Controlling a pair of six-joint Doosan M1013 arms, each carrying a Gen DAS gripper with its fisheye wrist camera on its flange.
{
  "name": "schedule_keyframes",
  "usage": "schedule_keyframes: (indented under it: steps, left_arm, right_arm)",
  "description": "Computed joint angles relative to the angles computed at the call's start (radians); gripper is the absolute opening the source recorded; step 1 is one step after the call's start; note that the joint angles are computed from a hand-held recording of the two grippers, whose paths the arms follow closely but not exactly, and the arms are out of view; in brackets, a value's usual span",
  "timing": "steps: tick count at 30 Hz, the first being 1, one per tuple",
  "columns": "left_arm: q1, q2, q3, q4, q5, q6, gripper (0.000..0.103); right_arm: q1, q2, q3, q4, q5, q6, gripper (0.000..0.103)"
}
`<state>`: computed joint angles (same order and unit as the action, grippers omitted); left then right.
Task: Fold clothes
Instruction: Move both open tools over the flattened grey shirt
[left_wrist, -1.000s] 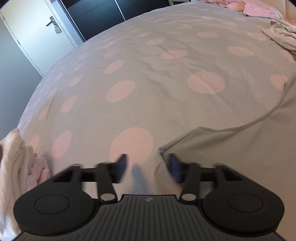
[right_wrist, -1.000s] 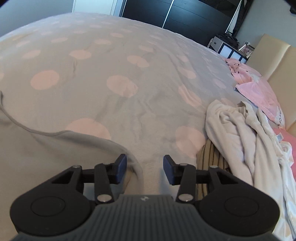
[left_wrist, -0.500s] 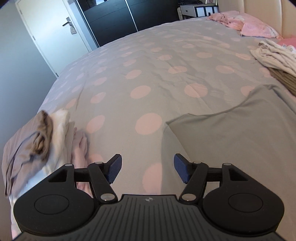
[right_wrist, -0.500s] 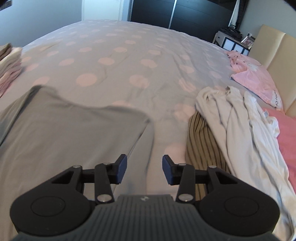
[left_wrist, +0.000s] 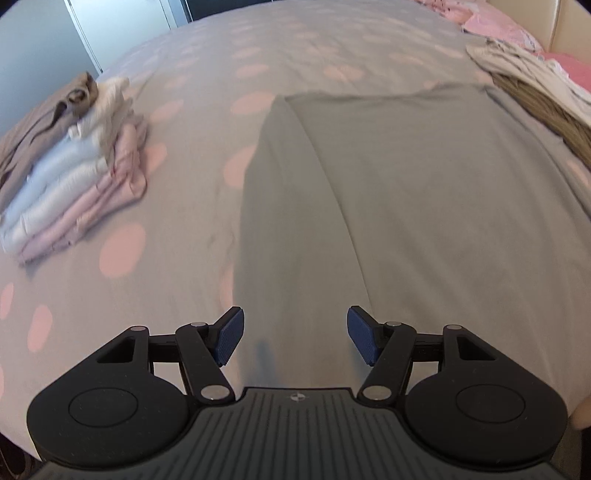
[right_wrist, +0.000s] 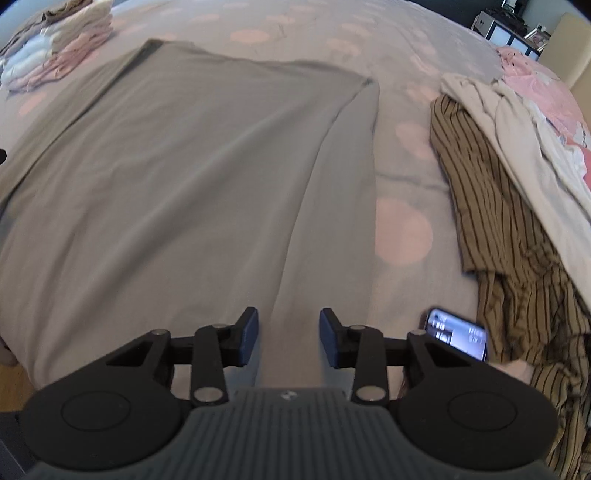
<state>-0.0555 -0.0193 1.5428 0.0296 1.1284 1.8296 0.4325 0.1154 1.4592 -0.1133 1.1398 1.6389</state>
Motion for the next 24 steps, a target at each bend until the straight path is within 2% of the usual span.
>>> schedule_keyframes:
  steps: [2,3,5,13,17,24]
  left_arm:
    - [-0.005,-0.003,0.014,0.009,0.013,-0.015,0.061]
    - [-0.006,-0.004,0.019,0.012,0.02,-0.019,0.061]
    - [-0.013,-0.006,0.028,0.034,0.024,-0.027,0.06]
    - [-0.016,0.006,0.03,0.065,0.041,-0.061,0.06]
    - [-0.017,0.006,0.029,0.057,0.042,-0.056,0.06]
    - [-0.009,0.014,0.02,0.042,0.046,-0.049,0.06]
  right_arm:
    - [0.003,-0.001,0.006,-0.015,0.011,0.004,0.02]
    - [0.004,-0.002,0.008,-0.021,0.012,0.001,0.017]
    - [0.004,-0.002,0.005,-0.028,0.015,-0.008,0.005]
    - [-0.003,0.01,-0.029,-0.079,0.068,0.011,0.003]
    - [-0.025,0.018,-0.059,-0.121,0.104,0.052,0.003]
    - [-0.077,0.043,-0.13,-0.271,0.159,0.114,0.003]
